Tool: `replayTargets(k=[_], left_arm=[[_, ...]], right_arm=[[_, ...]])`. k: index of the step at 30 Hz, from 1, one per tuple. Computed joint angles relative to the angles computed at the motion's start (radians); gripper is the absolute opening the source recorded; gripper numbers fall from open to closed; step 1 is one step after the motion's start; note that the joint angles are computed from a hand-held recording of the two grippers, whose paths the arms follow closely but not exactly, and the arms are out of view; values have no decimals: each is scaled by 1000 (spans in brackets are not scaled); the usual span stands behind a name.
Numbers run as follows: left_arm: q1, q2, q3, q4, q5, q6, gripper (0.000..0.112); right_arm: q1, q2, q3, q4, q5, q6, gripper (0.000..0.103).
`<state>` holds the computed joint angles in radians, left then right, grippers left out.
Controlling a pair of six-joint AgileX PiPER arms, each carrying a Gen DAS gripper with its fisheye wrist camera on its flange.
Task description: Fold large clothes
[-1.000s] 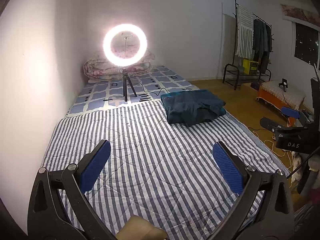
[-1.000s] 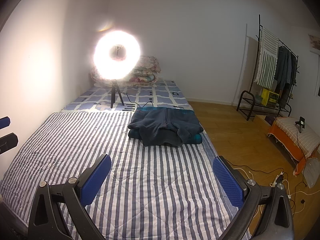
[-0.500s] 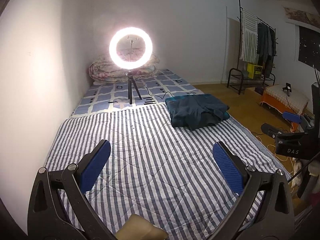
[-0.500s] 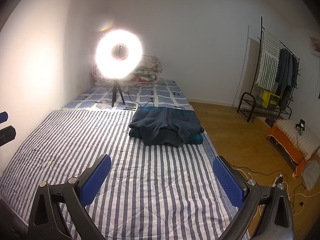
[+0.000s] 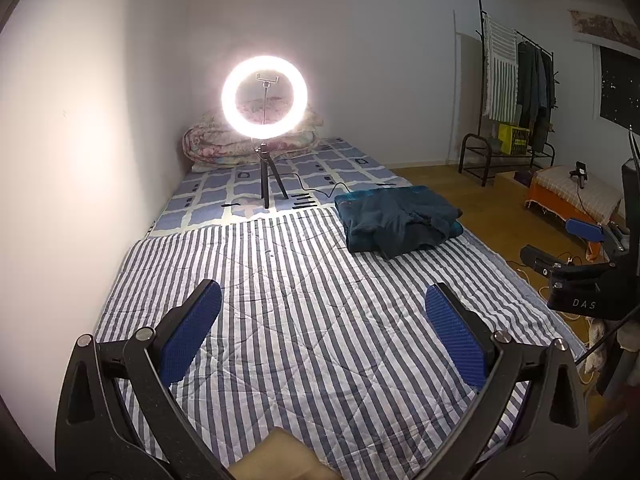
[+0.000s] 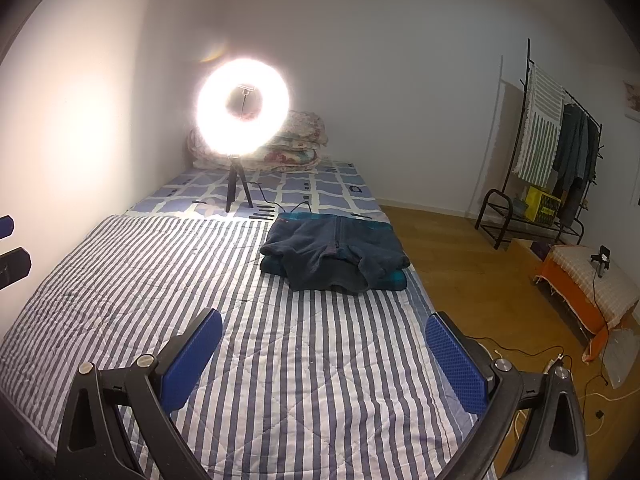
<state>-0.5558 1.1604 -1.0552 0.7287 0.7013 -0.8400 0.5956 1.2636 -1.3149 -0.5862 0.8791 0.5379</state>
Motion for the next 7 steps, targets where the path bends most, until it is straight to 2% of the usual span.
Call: replayTargets(k=[3,7], left_arm=[[-21,-6,14,54,11,-51,103],[-20,-9,16,50,9,-50,103]], right_arm=[[-5,5,-5,8,0,-10,103],[-11,2,-4,17,-4,-15,103]])
